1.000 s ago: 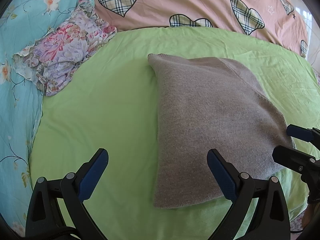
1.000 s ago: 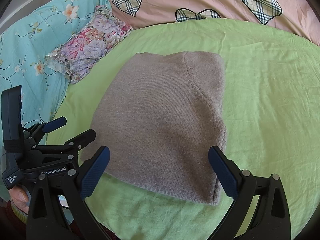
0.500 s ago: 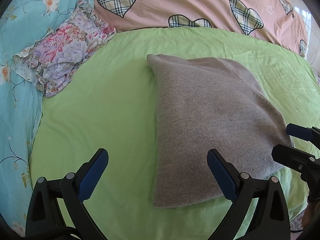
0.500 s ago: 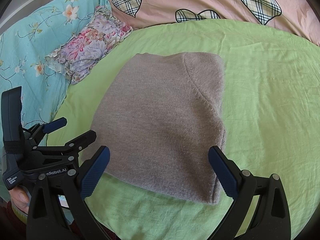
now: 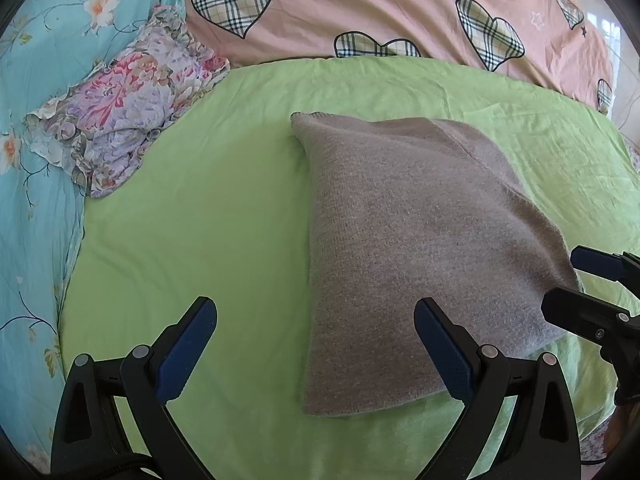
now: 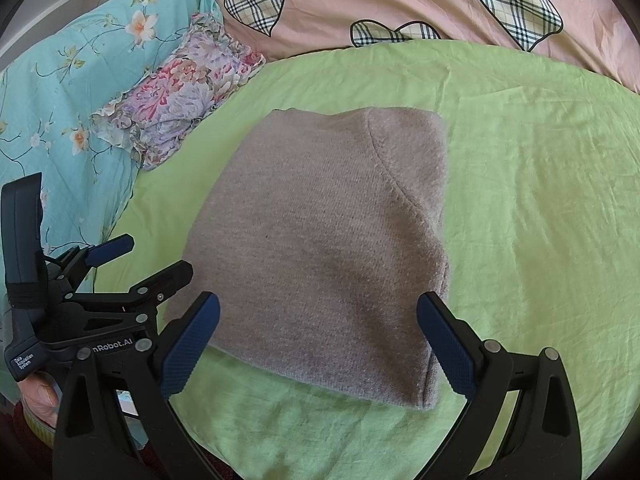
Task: Fold small clothes
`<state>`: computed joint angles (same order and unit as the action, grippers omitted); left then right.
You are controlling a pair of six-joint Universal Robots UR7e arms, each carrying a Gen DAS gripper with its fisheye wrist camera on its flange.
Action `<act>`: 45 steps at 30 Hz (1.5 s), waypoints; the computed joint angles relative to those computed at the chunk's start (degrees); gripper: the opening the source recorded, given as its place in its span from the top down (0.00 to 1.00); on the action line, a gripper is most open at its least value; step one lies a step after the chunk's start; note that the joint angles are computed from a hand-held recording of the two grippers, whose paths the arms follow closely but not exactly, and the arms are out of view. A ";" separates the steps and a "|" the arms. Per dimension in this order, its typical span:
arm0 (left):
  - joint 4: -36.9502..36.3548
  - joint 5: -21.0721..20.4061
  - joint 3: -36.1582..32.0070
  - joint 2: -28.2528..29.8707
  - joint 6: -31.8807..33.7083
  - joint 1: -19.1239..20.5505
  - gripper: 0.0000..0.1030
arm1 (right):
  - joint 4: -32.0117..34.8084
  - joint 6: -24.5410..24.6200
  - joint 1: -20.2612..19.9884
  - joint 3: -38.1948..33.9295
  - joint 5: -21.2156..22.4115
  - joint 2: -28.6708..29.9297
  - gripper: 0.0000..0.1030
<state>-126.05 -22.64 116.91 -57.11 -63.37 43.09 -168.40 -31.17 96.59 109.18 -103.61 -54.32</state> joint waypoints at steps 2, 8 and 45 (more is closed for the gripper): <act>-0.35 -0.07 -0.03 0.04 0.51 0.02 0.03 | 0.17 0.07 0.08 -0.16 -0.01 -0.02 0.04; -0.08 -0.11 -0.10 0.11 0.22 -0.04 0.04 | 0.33 0.15 0.09 -0.24 0.06 -0.09 0.04; -2.07 0.23 -0.53 0.38 2.32 -0.02 0.04 | -0.68 0.33 0.42 -0.68 1.14 -0.51 0.04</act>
<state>-128.13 -22.41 116.38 -56.73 -61.05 43.07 -169.08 -30.84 97.01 108.50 -102.46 -54.83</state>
